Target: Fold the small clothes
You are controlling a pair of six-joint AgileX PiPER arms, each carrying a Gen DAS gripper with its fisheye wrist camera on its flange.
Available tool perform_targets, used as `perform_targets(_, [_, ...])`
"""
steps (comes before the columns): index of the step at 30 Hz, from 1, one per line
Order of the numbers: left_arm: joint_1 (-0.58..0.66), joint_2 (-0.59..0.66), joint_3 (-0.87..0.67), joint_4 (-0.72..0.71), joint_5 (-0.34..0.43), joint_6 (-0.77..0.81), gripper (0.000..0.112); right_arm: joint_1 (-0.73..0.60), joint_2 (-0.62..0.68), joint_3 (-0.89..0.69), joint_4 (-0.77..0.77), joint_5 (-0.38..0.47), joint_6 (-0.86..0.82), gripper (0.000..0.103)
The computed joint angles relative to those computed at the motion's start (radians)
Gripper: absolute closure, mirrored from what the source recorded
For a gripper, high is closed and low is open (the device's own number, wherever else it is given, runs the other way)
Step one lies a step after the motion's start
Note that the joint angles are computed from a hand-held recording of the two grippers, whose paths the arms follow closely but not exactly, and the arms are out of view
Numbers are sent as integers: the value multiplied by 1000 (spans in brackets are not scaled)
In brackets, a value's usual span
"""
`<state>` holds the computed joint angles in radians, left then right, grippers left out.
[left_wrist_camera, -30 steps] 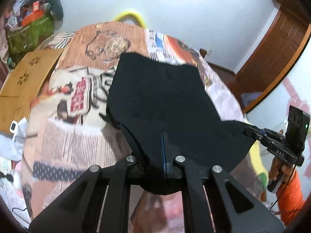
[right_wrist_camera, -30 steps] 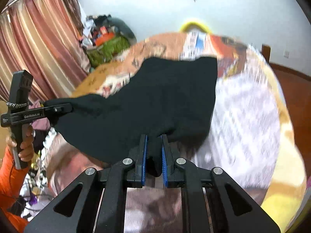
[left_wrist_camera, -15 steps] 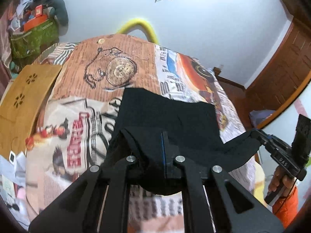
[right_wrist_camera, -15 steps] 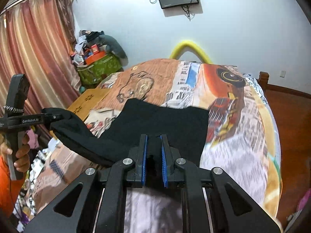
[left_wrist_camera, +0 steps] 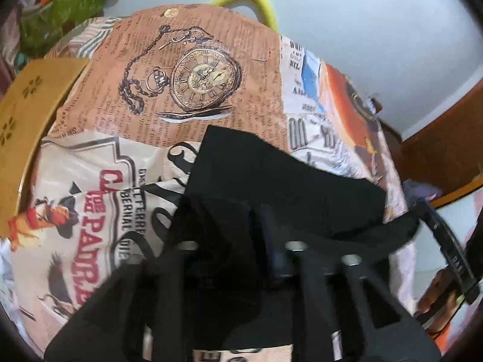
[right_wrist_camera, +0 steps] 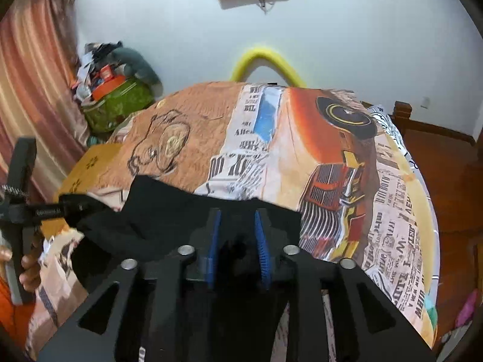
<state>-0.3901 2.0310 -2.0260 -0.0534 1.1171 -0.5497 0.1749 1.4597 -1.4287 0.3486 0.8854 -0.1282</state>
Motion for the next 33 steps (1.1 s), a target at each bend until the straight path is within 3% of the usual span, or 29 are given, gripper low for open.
perform_targets(1, [-14,-35,40,43,-43,-14,48,-8,-23,16,15,-13,-6,64])
perform_targets(4, [-77,-114,109,236,-100,-104,35,-3,-67,39,-10,-14,-11,61])
perform_targets(7, [-94,-184,164,261,-110,-93,22,-6,-105,69,-4,13,-26,60])
perform_targets(12, [-110,-256,306,314,-77,-77,22,18,-225,208,-50,19,-25,41])
perform_targets(18, [-61,-313,577,230,-146,-66,22,10,-314,396,-52,37,-50,41])
perform_targets(22, [-48,-296,675,188,-206,-67,22,-31,-293,453,39,52,-115,41])
perform_targets(24, [-46,-293,702,154,-261,-55,27,-28,-295,461,51,28,-118,41])
perform_targets(25, [-49,-295,708,152,-281,-57,36,-36,-280,453,75,22,-123,41])
perform_targets(26, [-44,-298,712,118,-304,-29,44,-42,-268,447,89,19,-124,49])
perform_targets(28, [-27,-302,721,21,-341,39,77,-47,-247,432,106,17,-120,68])
perform_targets(30, [-45,-301,706,54,-334,7,84,-45,-246,433,102,13,-106,90])
perform_targets(33, [-90,-329,707,120,-311,-29,91,-83,-284,468,156,20,-145,94])
